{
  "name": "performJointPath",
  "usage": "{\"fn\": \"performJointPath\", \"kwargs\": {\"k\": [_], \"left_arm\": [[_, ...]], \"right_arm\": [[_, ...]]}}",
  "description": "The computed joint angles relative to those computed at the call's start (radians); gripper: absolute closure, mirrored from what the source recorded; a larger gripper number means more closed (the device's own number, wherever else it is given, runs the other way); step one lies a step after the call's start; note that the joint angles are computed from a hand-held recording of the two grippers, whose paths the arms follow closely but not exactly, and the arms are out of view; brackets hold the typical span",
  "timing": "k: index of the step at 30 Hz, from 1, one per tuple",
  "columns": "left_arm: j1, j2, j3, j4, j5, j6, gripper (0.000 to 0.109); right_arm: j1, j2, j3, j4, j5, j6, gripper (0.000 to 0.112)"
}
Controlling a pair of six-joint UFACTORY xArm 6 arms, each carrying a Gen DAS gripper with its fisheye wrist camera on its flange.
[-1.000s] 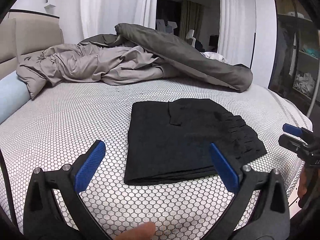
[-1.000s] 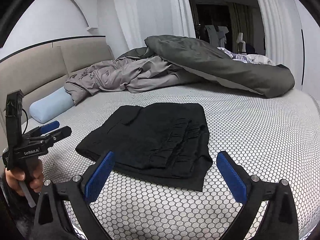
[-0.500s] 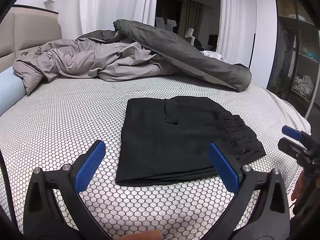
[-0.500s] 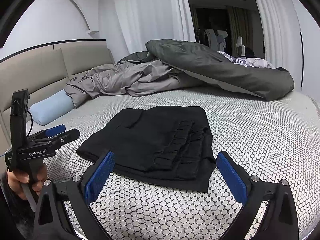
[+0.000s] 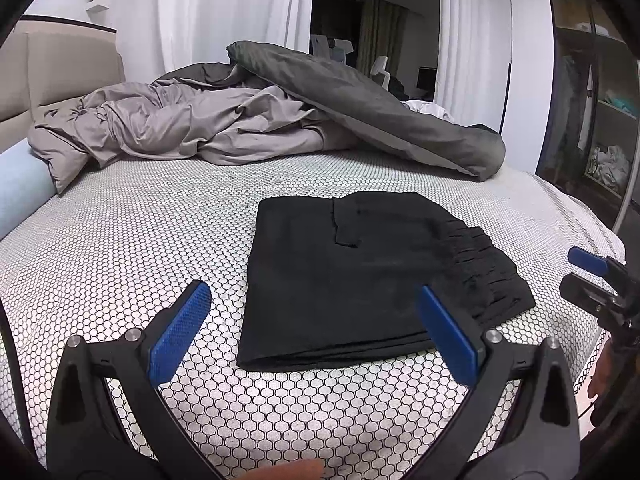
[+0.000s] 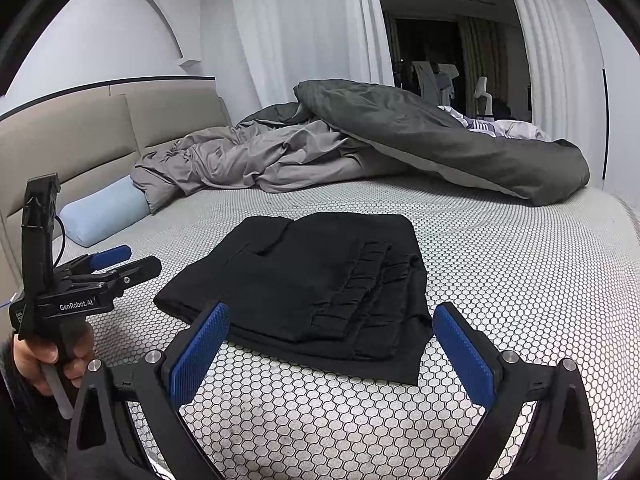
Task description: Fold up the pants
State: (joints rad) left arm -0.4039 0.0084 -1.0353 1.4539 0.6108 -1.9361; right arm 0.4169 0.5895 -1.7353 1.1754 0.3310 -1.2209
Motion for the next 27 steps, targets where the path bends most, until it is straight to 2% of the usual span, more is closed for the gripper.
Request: {"fn": "performJointPath", "kwargs": {"k": [27], "left_arm": [[0.024, -0.034, 0.04, 0.028, -0.03, 0.016, 0.007]], "right_arm": [[-0.005, 0.021, -0.025, -0.027, -0.031, 0.05, 0.009]]}}
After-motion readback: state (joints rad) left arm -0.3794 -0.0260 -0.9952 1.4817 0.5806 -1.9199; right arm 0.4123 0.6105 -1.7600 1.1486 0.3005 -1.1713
